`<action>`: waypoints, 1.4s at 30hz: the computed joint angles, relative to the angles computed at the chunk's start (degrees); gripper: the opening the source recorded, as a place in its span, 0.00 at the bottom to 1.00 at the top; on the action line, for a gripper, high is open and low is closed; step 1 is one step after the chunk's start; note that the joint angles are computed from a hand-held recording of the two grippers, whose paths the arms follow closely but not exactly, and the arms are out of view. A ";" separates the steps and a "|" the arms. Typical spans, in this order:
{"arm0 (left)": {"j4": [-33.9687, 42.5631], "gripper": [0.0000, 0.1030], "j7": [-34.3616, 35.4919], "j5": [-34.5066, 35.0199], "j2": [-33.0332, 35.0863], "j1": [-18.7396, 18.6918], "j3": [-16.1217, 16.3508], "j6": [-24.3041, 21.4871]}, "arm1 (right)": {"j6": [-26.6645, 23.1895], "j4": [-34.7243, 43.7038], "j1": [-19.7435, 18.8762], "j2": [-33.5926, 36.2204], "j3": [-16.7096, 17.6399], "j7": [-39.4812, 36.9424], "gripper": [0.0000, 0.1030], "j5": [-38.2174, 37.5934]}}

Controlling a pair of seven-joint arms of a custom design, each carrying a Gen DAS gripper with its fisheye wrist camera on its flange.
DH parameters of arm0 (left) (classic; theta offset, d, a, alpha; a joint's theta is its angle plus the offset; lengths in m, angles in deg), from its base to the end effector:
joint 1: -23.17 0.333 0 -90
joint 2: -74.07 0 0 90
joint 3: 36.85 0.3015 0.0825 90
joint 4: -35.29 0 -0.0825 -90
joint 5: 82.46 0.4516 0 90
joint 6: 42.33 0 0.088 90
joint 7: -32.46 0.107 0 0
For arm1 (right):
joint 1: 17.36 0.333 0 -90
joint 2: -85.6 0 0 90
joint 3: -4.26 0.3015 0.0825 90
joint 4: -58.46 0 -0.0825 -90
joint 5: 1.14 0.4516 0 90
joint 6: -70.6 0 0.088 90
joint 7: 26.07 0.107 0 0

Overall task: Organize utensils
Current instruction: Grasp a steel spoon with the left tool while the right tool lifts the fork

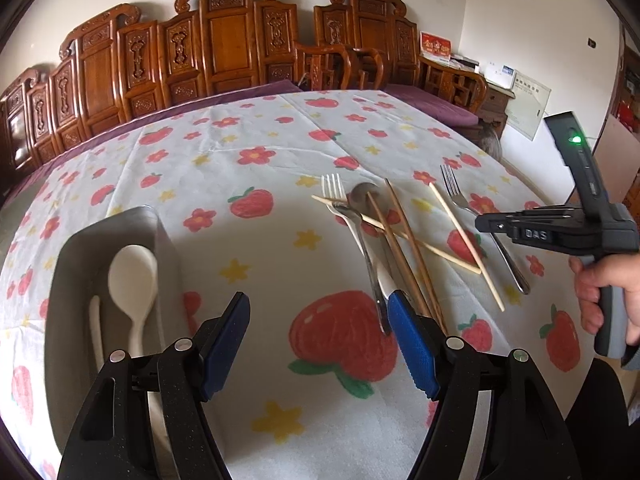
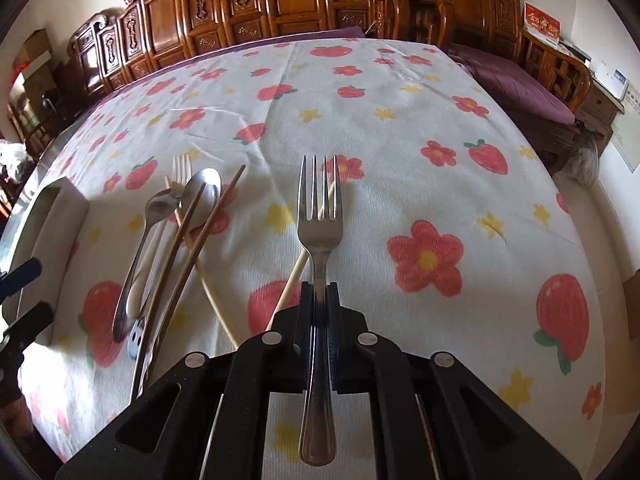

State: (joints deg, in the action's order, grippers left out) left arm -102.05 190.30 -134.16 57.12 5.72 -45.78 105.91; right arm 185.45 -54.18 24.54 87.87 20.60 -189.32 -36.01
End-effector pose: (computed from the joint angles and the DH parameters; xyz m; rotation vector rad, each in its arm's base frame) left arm 0.4960 -0.2305 0.4273 -0.8074 2.6570 -1.0648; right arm 0.3623 0.5179 0.4189 -1.3008 2.4218 -0.6017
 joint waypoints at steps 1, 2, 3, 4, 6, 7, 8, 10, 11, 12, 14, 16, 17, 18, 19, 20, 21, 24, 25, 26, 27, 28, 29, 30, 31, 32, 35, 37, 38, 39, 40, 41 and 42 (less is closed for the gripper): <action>-0.01 0.65 0.04 0.02 0.10 -0.17 -0.19 0.13 | -0.14 -0.11 0.14 -0.06 0.12 0.01 0.08 -0.06; 0.06 0.63 -0.12 0.16 0.25 -0.30 -0.40 0.23 | -0.17 -0.35 0.25 -0.17 0.21 0.12 0.08 0.00; 0.21 0.61 -0.27 0.31 0.44 -0.39 -0.51 0.14 | 0.14 -0.79 0.32 -0.36 0.27 0.37 0.08 0.16; 0.56 0.60 -0.78 0.75 0.82 -0.44 -0.75 -0.03 | 0.60 -1.45 0.37 -0.66 0.33 0.69 0.08 0.37; 1.34 0.59 -1.81 1.53 1.79 -0.50 -1.18 -0.13 | 0.95 -2.21 0.47 -0.85 0.45 1.02 0.08 0.47; 1.66 0.57 -2.40 2.03 2.35 -0.47 -1.44 0.06 | 0.73 -2.53 0.60 -1.04 0.58 1.38 0.08 -0.01; 2.13 0.53 -3.34 2.77 2.99 -0.37 -1.72 0.04 | 0.86 -2.89 0.61 -1.25 0.60 1.53 0.08 0.20; 3.31 0.50 -5.54 4.36 4.48 -0.08 -2.14 -0.64 | 1.85 -3.91 0.60 -1.82 0.65 1.89 0.08 -0.53; 4.20 0.47 -6.94 5.46 5.52 0.13 -2.41 -1.21 | 1.76 -3.94 0.62 -1.76 0.72 1.51 0.08 -0.76; 5.08 0.45 -8.19 6.41 6.55 0.28 -2.67 -1.59 | 1.70 -3.92 0.60 -1.71 0.73 1.27 0.08 -0.87; 6.41 0.41 -10.05 7.28 8.01 0.48 -2.95 -2.34 | 1.77 -4.08 0.65 -1.74 0.80 1.26 0.09 -1.38; 8.32 0.37 -12.16 7.81 9.80 0.72 -3.17 -3.77 | 2.35 -4.72 0.64 -2.18 0.81 1.64 0.09 -1.79; 9.60 0.34 -13.73 8.09 10.95 0.85 -3.31 -4.74 | 2.54 -4.92 0.62 -2.29 0.84 1.73 0.09 -1.99; 10.46 0.34 -14.43 8.24 11.72 0.95 -3.45 -5.31 | 2.54 -4.97 0.62 -2.30 0.88 1.66 0.09 -2.18; 11.45 0.33 -15.36 8.57 12.63 0.98 -3.70 -5.70 | 2.40 -4.91 0.65 -2.25 0.94 1.54 0.09 -2.28; 12.00 0.33 -15.99 8.91 13.19 1.00 -3.95 -5.67 | 2.04 -4.65 0.70 -2.02 0.99 1.18 0.09 -2.43; 12.59 0.33 -16.60 9.38 13.75 0.99 -4.20 -5.74 | 1.74 -4.42 0.75 -1.85 1.03 0.97 0.09 -2.51; 14.40 0.33 -18.42 10.63 15.55 0.79 -4.89 -6.19 | 1.33 -4.20 0.94 -1.63 1.05 0.63 0.09 -2.95; 14.87 0.32 -19.13 11.08 16.02 0.73 -5.08 -6.23 | 1.69 -4.49 0.94 -1.85 1.01 0.87 0.09 -3.07; 15.29 0.30 -19.63 11.34 16.41 0.68 -5.22 -6.44 | 1.96 -4.78 0.92 -2.08 0.99 1.05 0.09 -3.14; 15.65 0.28 -19.98 11.46 16.76 0.66 -5.32 -6.70 | 2.15 -4.97 0.91 -2.20 0.99 1.18 0.09 -3.20; 15.89 0.26 -20.79 11.88 17.06 0.62 -5.43 -6.70 | 2.26 -5.08 0.88 -2.29 1.00 1.23 0.09 -3.23; 16.01 0.23 -21.57 12.35 17.31 0.60 -5.51 -6.44 | 2.26 -5.08 0.88 -2.29 1.03 1.23 0.09 -3.24; 16.17 0.20 -22.18 12.65 17.54 0.60 -5.56 -6.39 | 2.23 -5.08 0.88 -2.28 1.04 1.24 0.09 -3.24; 16.35 0.14 -22.83 12.99 17.73 0.65 -5.56 -6.63 | 2.23 -5.08 0.87 -2.28 1.05 1.24 0.09 -3.24; 16.32 0.10 -22.90 12.62 17.67 0.74 -5.54 -6.89 | 2.17 -5.07 0.89 -2.29 1.09 1.18 0.09 -3.23; 15.47 0.03 -22.63 12.25 16.76 0.76 -5.59 -5.61 | 2.18 -4.98 0.89 -2.27 1.11 1.21 0.09 -3.09; 14.96 0.03 -22.07 11.89 15.92 0.85 -5.43 -5.61 | 2.26 -4.86 0.93 -2.26 1.13 0.96 0.08 -2.63; 14.60 0.02 -21.57 11.62 15.41 0.88 -5.34 -5.54 | 2.85 -5.12 0.89 -2.49 1.08 0.93 0.08 -2.38; 14.33 0.02 -20.72 11.04 15.03 0.89 -5.23 -5.50 | 3.22 -5.31 0.87 -2.65 1.09 1.07 0.08 -2.23; 13.84 0.02 -19.28 10.18 14.34 0.90 -5.09 -5.42 | 3.18 -5.25 0.91 -2.70 1.16 1.11 0.08 -2.07; 13.45 0.02 -18.50 9.91 13.85 0.86 -5.02 -5.18 | 2.64 -4.82 1.00 -2.48 1.28 0.80 0.08 -2.03; 12.78 0.02 -17.50 9.64 13.02 0.79 -4.95 -4.75 | 1.96 -4.34 1.12 -2.27 1.38 0.51 0.08 -2.05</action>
State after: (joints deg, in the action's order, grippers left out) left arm -89.26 172.80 -124.53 70.14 6.51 -50.73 101.16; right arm 187.41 -58.52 25.66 85.60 21.98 -188.81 -38.07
